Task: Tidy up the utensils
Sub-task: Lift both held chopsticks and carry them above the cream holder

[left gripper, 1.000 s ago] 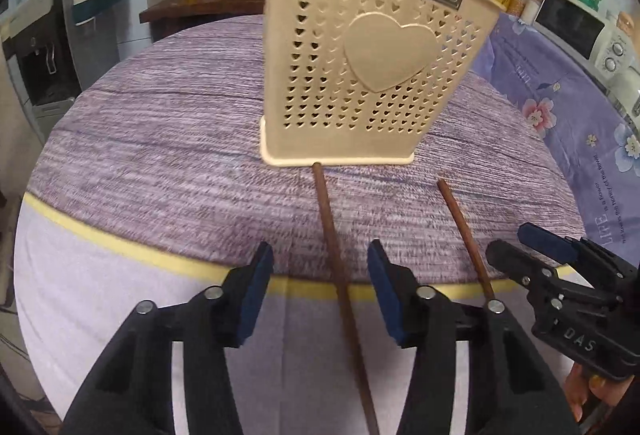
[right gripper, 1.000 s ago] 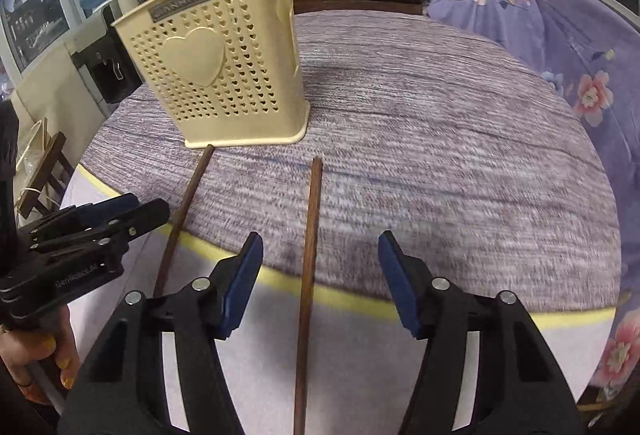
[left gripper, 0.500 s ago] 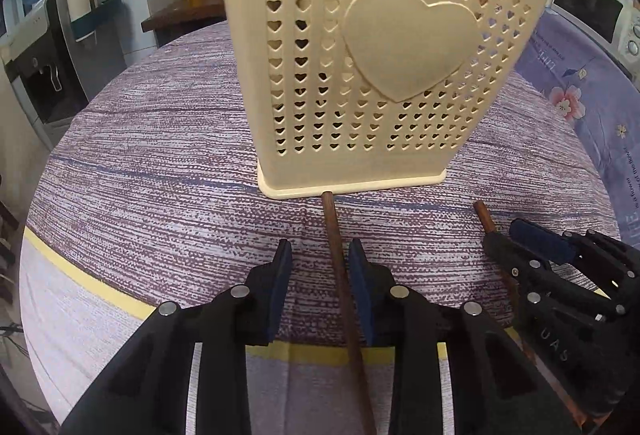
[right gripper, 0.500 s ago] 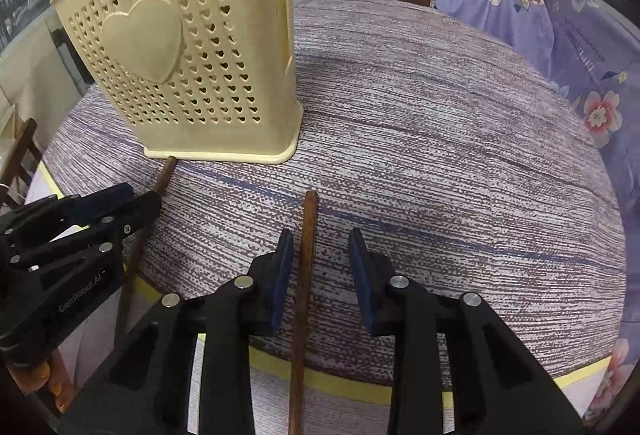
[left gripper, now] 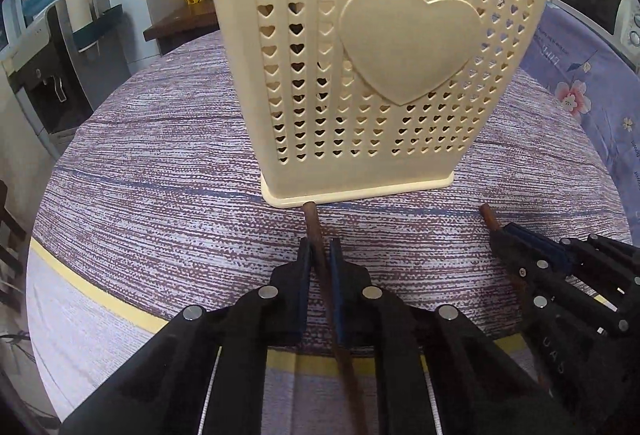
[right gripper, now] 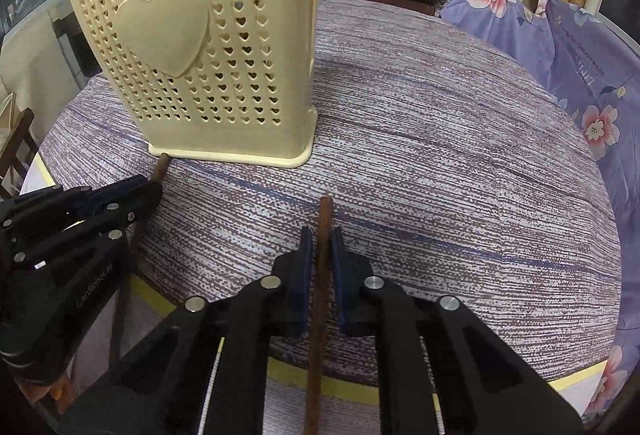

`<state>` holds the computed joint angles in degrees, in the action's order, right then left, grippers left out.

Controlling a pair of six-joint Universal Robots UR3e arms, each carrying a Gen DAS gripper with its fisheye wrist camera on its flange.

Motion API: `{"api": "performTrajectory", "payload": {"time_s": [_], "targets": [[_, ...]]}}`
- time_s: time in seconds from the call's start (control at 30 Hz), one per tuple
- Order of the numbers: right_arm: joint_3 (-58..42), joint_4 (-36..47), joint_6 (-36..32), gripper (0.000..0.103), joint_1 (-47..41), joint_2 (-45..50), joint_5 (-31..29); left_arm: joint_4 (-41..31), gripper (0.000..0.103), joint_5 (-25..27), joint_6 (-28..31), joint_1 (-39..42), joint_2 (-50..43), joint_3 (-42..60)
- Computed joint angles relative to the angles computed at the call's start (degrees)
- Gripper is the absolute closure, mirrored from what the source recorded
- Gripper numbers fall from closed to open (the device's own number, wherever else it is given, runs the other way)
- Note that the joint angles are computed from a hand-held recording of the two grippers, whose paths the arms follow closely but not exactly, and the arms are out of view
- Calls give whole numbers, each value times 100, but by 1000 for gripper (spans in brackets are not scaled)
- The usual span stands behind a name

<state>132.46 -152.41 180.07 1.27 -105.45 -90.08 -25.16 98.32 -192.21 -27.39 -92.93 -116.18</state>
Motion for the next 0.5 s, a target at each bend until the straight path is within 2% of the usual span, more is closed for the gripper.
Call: {"api": "performTrajectory", "payload": {"time_s": [0.17,0.33,0.5], "targets": [[138,-84,25,95,-87,-117,118,42,95,97,4,-128,-103,76],[446,96,-6,95,-627,-717,744,84,95,-207,27,23,143,-98],[607,599,-96,95,-1100,-1765,1220,129,95,-660,65,323,942,-514]]}}
